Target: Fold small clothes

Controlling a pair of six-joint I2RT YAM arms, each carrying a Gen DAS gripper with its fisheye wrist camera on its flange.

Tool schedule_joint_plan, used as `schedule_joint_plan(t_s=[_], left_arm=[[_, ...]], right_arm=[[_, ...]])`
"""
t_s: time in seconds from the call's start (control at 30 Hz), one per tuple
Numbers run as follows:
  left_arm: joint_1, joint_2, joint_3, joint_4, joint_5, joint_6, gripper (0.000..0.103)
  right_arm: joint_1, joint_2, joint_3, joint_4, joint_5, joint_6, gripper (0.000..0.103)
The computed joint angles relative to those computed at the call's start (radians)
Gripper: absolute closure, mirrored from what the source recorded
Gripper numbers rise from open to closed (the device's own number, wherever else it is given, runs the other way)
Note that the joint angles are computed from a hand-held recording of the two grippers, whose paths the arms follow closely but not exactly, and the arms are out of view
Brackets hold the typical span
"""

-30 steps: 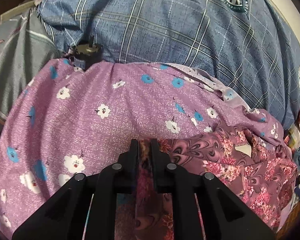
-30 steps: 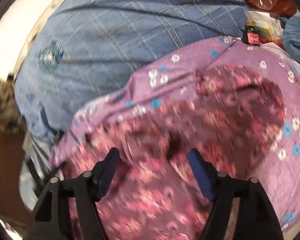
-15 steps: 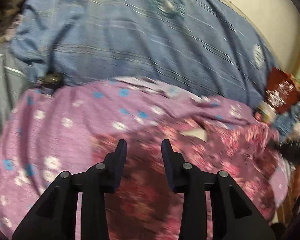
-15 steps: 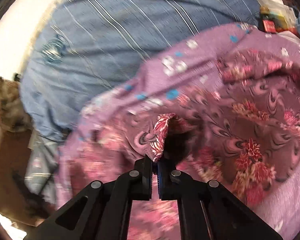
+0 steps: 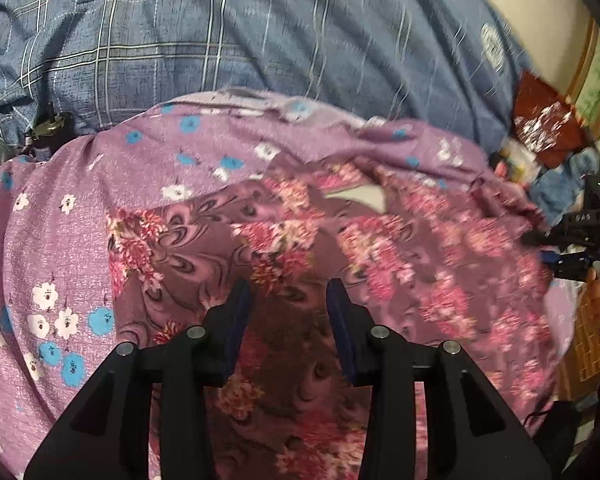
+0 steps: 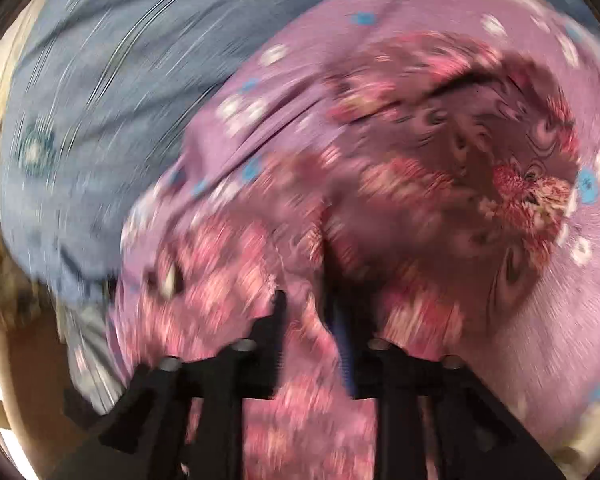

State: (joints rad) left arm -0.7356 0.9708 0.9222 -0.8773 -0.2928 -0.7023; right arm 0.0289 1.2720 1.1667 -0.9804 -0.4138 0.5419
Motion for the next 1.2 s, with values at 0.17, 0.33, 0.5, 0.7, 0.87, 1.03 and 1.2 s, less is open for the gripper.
schedule_joint_plan(t_s=[0.17,0.33,0.5,0.7,0.87,1.03,1.2], left_arm=[[0.001,0.035,-0.003,0.032,0.018,-0.003,0.063],[-0.012,0.098,0.008,0.032,-0.013,-0.025,0.058],[-0.014,0.092,0.002,0.046,-0.025,-0.028,0.058],[0.031,0.053,-0.031,0.096,-0.003,-0.069,0.058],[0.023,0.054,-0.042,0.111,-0.033,-0.070,0.058],[0.035,0.067,-0.046,0.123,-0.025,-0.051,0.058],[0.038,0.064,-0.047,0.130,-0.024,-0.048,0.058]], right_arm=[[-0.052,-0.197,-0.135,0.169,-0.136,-0.075,0.069],[0.104,-0.055,-0.119,0.123,-0.015,-0.089,0.072],[-0.026,-0.081,-0.098,0.097,-0.128,-0.202,0.072],[-0.275,-0.074,-0.050,0.224,-0.306,-0.071,0.027],[-0.269,0.128,-0.015,0.351,-0.289,0.137,0.040],[-0.242,0.219,-0.062,0.521,-0.175,0.300,0.058],[-0.248,0.183,-0.066,0.513,-0.144,0.290,0.094]])
